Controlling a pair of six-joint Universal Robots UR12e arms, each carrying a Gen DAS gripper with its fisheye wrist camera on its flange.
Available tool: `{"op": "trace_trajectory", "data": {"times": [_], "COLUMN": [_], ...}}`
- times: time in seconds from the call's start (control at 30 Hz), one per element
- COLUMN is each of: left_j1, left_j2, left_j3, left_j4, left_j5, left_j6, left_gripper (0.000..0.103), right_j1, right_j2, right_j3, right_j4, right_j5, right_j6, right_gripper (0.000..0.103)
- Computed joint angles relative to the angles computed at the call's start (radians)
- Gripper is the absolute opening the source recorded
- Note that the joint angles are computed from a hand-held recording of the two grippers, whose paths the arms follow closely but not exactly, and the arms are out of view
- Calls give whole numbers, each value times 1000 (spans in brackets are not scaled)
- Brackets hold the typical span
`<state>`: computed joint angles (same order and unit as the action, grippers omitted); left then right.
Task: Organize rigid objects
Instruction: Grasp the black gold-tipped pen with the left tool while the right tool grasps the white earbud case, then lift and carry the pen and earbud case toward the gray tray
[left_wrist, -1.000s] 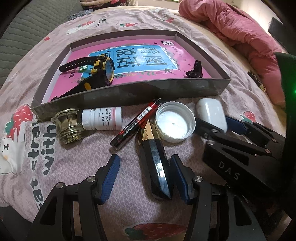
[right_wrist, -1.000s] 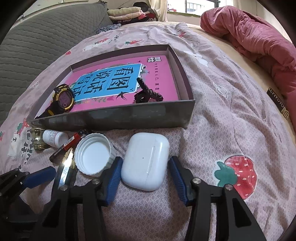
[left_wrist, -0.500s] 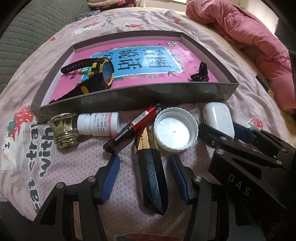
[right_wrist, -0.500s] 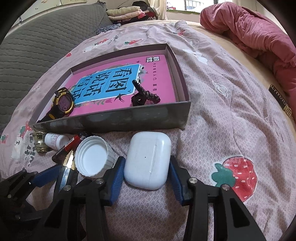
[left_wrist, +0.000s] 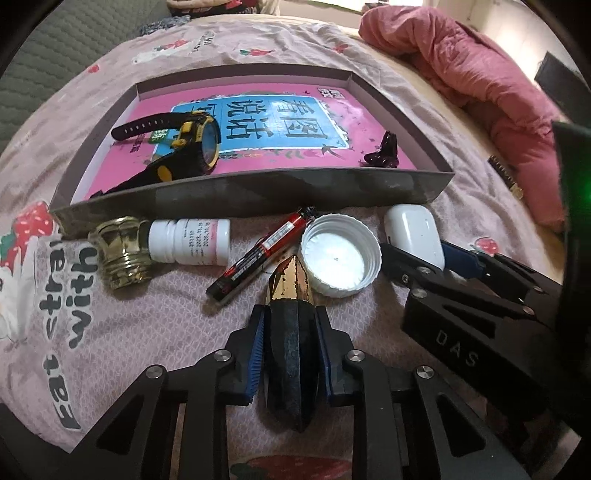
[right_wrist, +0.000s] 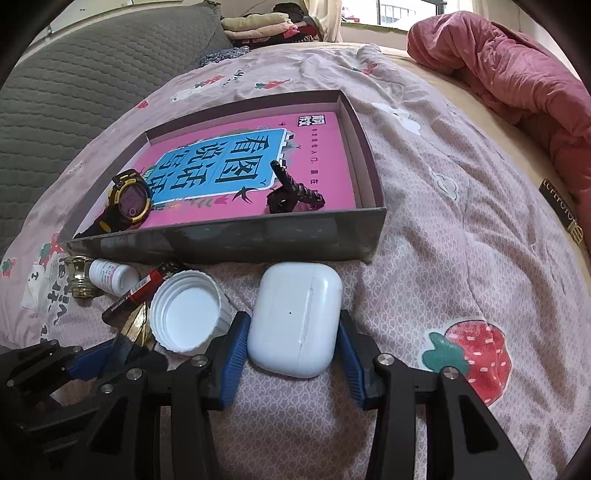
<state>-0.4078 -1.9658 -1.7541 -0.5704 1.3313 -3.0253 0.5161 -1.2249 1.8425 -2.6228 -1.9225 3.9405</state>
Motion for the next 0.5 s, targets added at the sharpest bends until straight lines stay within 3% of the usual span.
{"op": "trace_trajectory", "data": {"times": [0.2, 0.5], "left_j1": [24, 36], "left_j2": [18, 41], "left_j3": [-21, -35], "left_j4": [3, 5], "left_j5": [-66, -77], "left_j6": [-2, -2], "left_gripper": [25, 25], "right_j1": [-2, -8], "right_j2": [-4, -24], "right_j3": [7, 35], "right_j4": [-16, -68], "right_j5": [7, 40], "right_j6": [1, 31], "right_gripper": [46, 46]}}
